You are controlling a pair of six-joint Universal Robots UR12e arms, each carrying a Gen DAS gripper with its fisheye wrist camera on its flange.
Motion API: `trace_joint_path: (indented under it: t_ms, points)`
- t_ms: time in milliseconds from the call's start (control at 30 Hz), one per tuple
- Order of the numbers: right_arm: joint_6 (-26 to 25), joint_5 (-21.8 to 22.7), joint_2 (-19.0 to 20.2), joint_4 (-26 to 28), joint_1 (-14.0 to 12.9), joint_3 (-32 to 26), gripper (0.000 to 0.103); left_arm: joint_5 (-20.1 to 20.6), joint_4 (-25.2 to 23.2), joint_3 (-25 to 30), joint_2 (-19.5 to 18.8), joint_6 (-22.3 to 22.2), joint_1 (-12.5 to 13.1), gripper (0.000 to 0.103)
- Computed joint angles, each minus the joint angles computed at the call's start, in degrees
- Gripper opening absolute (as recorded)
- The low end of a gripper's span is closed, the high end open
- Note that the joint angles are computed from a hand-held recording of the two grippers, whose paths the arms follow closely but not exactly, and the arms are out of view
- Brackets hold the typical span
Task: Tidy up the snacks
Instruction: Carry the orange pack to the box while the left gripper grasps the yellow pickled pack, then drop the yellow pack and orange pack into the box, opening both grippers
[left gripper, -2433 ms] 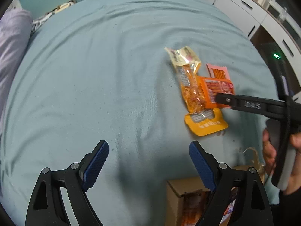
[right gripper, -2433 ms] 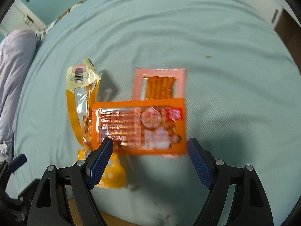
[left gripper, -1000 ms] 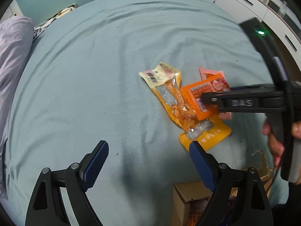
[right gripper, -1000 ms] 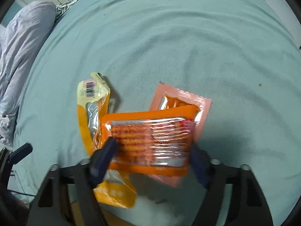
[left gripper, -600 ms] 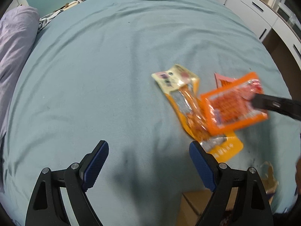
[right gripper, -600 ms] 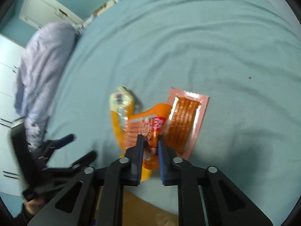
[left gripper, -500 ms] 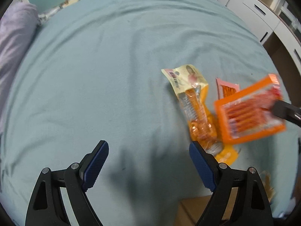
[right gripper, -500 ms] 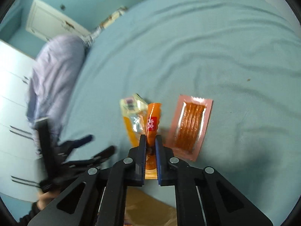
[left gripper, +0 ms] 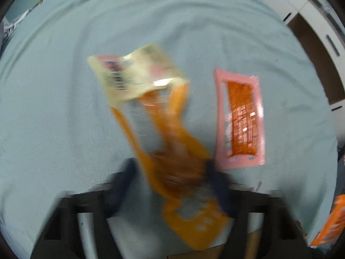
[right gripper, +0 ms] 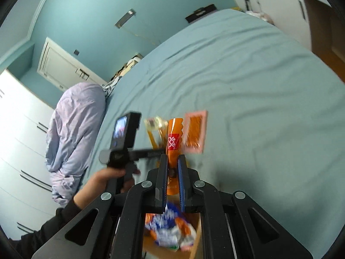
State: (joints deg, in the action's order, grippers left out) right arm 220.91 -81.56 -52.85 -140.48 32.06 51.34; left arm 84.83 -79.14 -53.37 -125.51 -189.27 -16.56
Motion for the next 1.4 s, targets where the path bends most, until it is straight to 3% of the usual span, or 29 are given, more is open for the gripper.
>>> trace_joint_path:
  t_ms: [133,233,367,567,667,767,867,933,1000,1033,1133,1267,1400]
  points:
    - [1.9,-2.9,-3.8,-5.6,1.1,6.2,0.007,-2.4,5.4,-4.5,3.0,-6.4,1.4,0.038]
    - [2.5,-4.1,-5.4,-9.8,2.0,8.9,0.007,-1.9,9.3,-7.8,6.2,-7.8,2.1,0.039]
    - [3.9,-5.3,-7.2,-12.8,2.6,12.6,0.007,-2.9,16.5,-13.4,12.4,-7.2,2.9,0.039]
    - [5.2,-7.6,-8.1,-14.7,3.9,14.6,0.007,-6.6,28.8,-23.9,21.7,-2.4,2.8,0.039]
    - [6.1,-9.4,-7.8,-11.1,4.3,14.0,0.007,-9.6,28.6,-26.7,23.9,0.3,2.6,0.039]
    - [7.0,-10.6,-7.4,-9.1,4.4,13.0,0.007,-9.7,26.8,-27.5,24.3,5.3,0.6,0.039]
    - [8.2,-11.4,-7.2,-8.2,4.5,12.4,0.007,-6.8,23.9,-26.7,23.2,10.0,-1.7,0.04]
    - [8.9,-11.4,-7.1,-7.8,4.6,12.1,0.007,-3.6,22.6,-26.3,22.7,10.8,-2.6,0.047]
    - [8.9,-11.2,-7.1,-7.8,4.6,11.9,0.007,-1.1,23.2,-26.3,22.6,9.9,-2.8,0.076]
    - [8.7,-10.7,-7.1,-8.1,4.7,11.9,0.007,0.1,24.6,-26.2,22.3,8.9,-3.3,0.079]
    - [7.1,-6.1,-7.1,-9.2,4.0,12.1,0.007,3.3,28.5,-27.0,22.7,4.6,-2.7,0.08]
    - [0.8,-3.7,-5.4,-5.2,4.4,8.7,0.007,4.6,25.5,-26.1,22.5,-0.6,-1.0,0.08]
    - [-4.0,3.5,-3.9,-4.7,4.2,6.3,0.009,5.6,23.6,-26.2,22.4,-4.0,-0.8,0.08]
